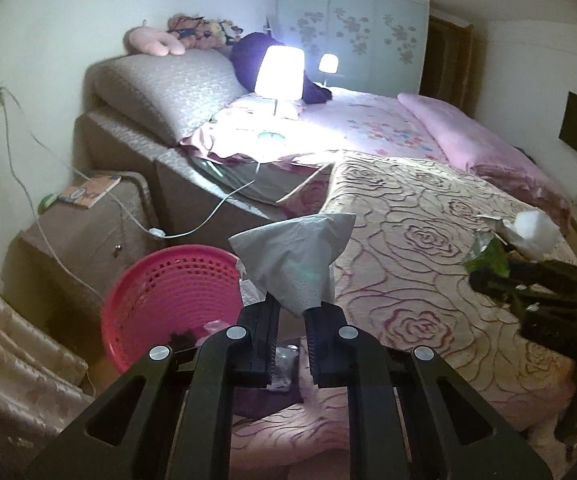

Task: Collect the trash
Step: 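Carry the tissue and green bag over the pink wastebasket with both tools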

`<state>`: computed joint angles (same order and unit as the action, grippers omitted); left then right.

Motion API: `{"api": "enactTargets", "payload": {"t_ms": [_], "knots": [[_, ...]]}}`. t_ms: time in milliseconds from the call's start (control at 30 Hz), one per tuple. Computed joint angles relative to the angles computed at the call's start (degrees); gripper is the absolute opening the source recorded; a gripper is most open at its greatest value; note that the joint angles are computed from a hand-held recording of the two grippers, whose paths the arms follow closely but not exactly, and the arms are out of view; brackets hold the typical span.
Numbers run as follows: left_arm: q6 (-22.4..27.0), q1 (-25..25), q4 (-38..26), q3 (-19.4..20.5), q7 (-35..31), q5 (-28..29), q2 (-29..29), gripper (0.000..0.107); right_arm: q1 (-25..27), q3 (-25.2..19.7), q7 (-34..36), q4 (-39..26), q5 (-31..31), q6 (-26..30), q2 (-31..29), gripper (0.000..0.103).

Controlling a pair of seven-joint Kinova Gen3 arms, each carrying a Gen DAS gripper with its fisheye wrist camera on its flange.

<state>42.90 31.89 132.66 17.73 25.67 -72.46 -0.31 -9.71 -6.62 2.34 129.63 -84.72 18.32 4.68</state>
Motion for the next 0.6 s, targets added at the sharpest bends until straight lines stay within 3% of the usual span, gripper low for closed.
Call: {"api": "enactTargets", "payload": {"t_ms": [400, 600], "knots": [[2.71, -4.57, 3.08, -1.37, 2.25, 0.08, -3.07, 0.012, -2.39, -2.83, -6.86, -4.44, 5.44, -1.78, 1.92, 0.042], [-0.34, -8.46, 4.80, -3.18, 3.06, -0.40, -3.31, 0.012, -3.23, -5.77, -13.01, -7.40, 10.13, -2.94, 4.09, 0.042]]}}
